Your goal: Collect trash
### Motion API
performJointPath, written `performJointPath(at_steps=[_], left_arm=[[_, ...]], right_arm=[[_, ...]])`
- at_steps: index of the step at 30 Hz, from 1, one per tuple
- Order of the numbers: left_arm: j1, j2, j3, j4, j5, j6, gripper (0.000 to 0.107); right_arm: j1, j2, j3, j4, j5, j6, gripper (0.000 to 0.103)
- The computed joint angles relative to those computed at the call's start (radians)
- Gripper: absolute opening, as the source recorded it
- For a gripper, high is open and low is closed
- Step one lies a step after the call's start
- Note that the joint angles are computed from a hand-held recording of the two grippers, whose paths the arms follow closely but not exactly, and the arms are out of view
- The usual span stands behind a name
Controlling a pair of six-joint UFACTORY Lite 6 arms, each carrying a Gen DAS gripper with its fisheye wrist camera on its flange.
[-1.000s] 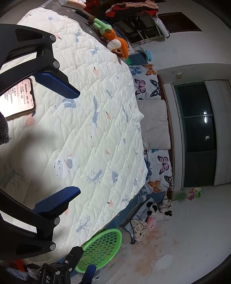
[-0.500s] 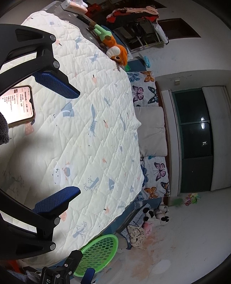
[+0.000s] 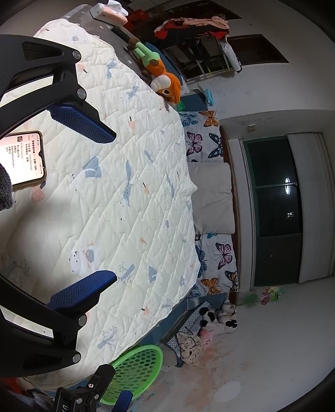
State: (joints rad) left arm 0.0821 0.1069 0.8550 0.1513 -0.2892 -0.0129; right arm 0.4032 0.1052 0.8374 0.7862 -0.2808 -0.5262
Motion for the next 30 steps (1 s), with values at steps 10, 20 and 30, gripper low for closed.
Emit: performJointPath(at_steps=[10,20,30], left_arm=[[0.003,-0.01,-0.009,-0.028,-0.013,0.027,0.096],[-0.003,-0.031,-0.026,-0.046,-0.032,0.049,0.096],[-0.004,-0.027,-0.018,-0.033,-0.023,0.041,0.096]], right_arm=[[0.007,0.0,0.007,-0.009,-0.003,0.012,0.098],[0.009,0.0,0.01,-0.001,-0.004,0.007,0.098],[0.009,0.001,0.01,-0.009,-0.004,0.015,0.099]])
